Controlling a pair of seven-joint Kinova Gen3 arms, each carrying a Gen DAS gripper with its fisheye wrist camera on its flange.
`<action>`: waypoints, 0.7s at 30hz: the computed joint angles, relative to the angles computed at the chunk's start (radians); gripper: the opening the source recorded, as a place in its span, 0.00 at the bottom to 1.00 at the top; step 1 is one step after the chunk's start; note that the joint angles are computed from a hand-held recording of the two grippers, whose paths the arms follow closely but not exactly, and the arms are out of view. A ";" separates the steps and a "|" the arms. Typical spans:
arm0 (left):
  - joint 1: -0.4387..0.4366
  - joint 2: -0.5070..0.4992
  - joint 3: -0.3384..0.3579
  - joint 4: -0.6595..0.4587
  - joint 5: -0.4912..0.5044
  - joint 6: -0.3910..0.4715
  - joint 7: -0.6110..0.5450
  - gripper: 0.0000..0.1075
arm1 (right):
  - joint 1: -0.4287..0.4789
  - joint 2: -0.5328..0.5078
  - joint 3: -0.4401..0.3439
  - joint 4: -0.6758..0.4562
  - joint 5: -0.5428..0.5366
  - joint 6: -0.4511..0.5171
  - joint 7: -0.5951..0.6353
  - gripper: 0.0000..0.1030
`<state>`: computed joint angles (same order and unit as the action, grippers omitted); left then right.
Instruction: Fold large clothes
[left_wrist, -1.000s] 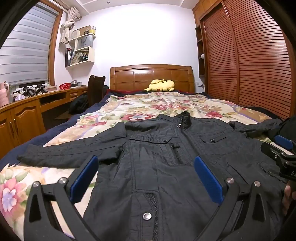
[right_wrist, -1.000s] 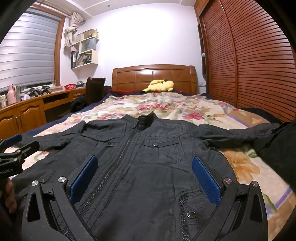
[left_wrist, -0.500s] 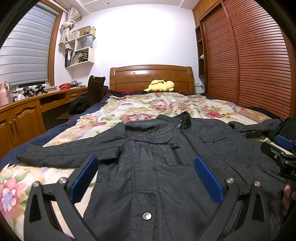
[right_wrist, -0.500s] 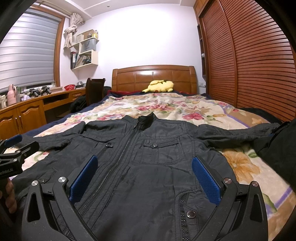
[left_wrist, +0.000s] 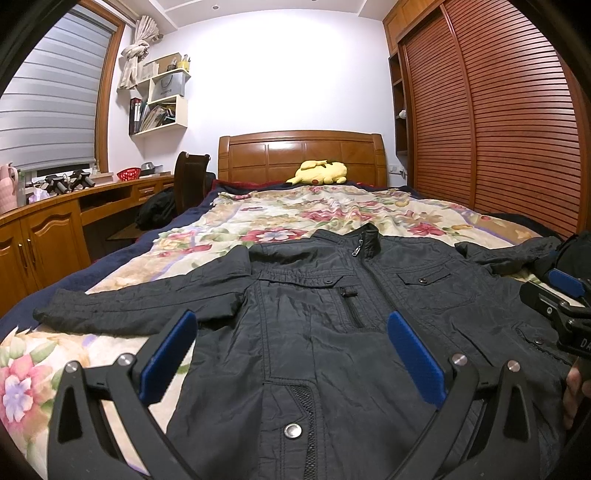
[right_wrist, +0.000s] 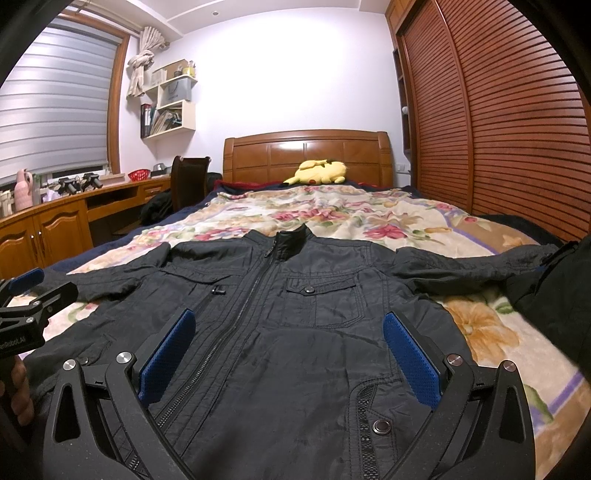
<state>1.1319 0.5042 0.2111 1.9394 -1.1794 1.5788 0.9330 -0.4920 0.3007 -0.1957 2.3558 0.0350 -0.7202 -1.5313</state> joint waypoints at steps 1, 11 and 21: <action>0.000 0.000 0.000 0.000 0.000 0.000 0.000 0.96 | 0.000 0.000 0.000 0.000 0.001 0.000 0.000 1.00; 0.000 0.001 0.000 0.000 0.000 0.001 0.000 0.96 | 0.003 0.001 0.000 0.002 0.005 -0.004 -0.003 1.00; 0.001 0.001 0.000 0.000 -0.001 0.002 0.002 0.96 | 0.005 0.003 0.000 0.002 0.007 -0.007 -0.005 1.00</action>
<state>1.1325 0.5056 0.2112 1.9395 -1.1805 1.5811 0.9349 -0.4873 0.3032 -0.1956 2.3582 0.0423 -0.7272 -1.5366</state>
